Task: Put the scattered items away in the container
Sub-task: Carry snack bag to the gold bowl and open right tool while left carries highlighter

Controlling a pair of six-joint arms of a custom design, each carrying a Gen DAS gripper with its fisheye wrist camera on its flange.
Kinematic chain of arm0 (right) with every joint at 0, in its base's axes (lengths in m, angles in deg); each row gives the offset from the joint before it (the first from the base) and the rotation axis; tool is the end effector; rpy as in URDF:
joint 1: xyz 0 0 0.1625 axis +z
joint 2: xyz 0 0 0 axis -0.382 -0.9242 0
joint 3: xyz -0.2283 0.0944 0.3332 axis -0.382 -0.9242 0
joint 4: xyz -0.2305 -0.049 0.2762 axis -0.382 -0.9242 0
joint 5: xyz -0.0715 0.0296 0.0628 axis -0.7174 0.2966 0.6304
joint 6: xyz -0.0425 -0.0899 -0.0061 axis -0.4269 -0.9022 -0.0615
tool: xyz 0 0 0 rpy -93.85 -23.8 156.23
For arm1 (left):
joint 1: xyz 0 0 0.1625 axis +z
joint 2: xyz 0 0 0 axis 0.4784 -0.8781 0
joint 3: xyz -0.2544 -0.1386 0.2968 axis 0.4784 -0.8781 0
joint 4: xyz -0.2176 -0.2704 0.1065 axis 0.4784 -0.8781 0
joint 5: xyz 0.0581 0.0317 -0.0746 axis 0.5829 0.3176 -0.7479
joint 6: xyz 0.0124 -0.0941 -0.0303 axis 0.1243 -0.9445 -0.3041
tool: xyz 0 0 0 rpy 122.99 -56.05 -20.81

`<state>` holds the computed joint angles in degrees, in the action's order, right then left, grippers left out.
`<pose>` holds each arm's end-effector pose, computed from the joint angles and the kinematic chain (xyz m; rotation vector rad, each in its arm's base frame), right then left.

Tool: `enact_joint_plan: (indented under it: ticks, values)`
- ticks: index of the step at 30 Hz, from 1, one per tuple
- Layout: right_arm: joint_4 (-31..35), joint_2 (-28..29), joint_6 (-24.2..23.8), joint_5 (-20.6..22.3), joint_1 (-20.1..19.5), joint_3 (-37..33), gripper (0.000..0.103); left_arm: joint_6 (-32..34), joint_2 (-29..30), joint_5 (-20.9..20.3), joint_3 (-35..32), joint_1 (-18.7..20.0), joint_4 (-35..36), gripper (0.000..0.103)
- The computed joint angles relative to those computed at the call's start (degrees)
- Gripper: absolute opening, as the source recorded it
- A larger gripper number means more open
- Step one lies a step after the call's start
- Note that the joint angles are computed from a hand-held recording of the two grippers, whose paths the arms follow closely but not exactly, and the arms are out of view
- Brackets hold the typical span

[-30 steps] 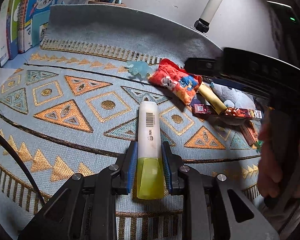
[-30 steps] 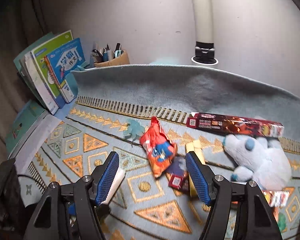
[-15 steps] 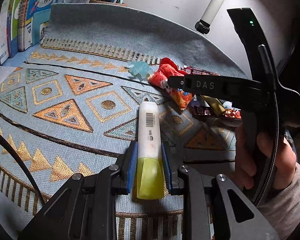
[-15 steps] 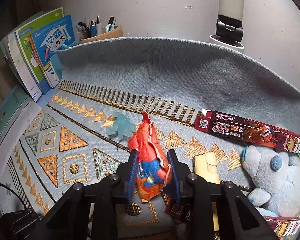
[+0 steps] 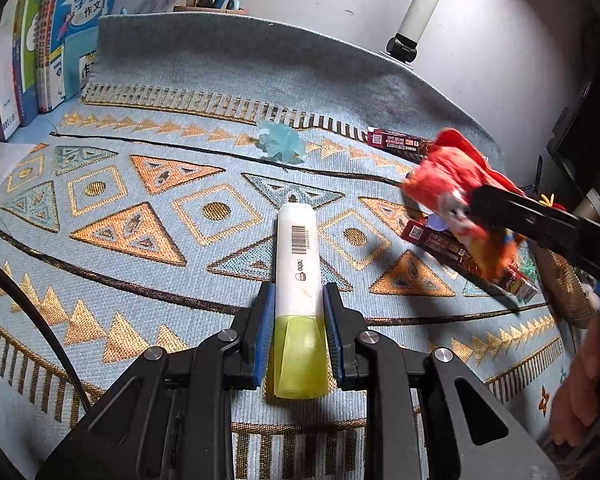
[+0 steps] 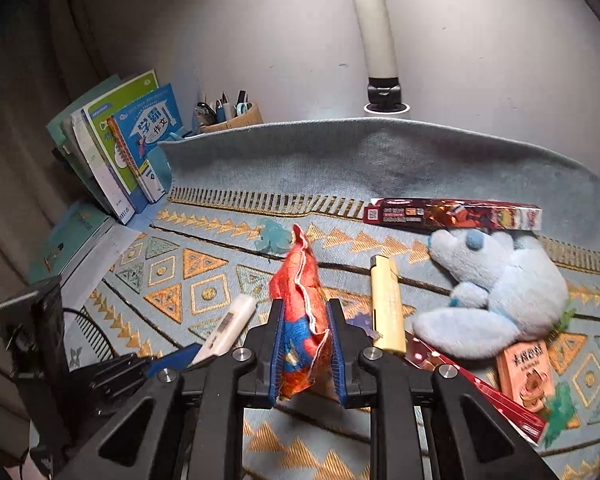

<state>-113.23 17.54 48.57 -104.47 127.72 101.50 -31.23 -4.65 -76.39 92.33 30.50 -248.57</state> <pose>0.2600 -0.5698 0.0777 0.8164 -2.5395 0.7502 -0.0907 -0.5377 0.1491 0.2358 2.4859 -0.9263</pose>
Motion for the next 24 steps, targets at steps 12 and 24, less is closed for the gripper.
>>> enact_joint_plan:
  ticks: [12,24]
  values:
    - [-19.83,-26.99,1.38,0.69,-6.67,29.19,0.019,-1.08,-0.87,-8.65,1.24,-11.24,3.07,0.020]
    - [-23.14,-41.53,3.46,-6.43,-13.22,25.97,0.019,4.39,13.64,-26.09,-22.79,-15.95,9.08,0.018]
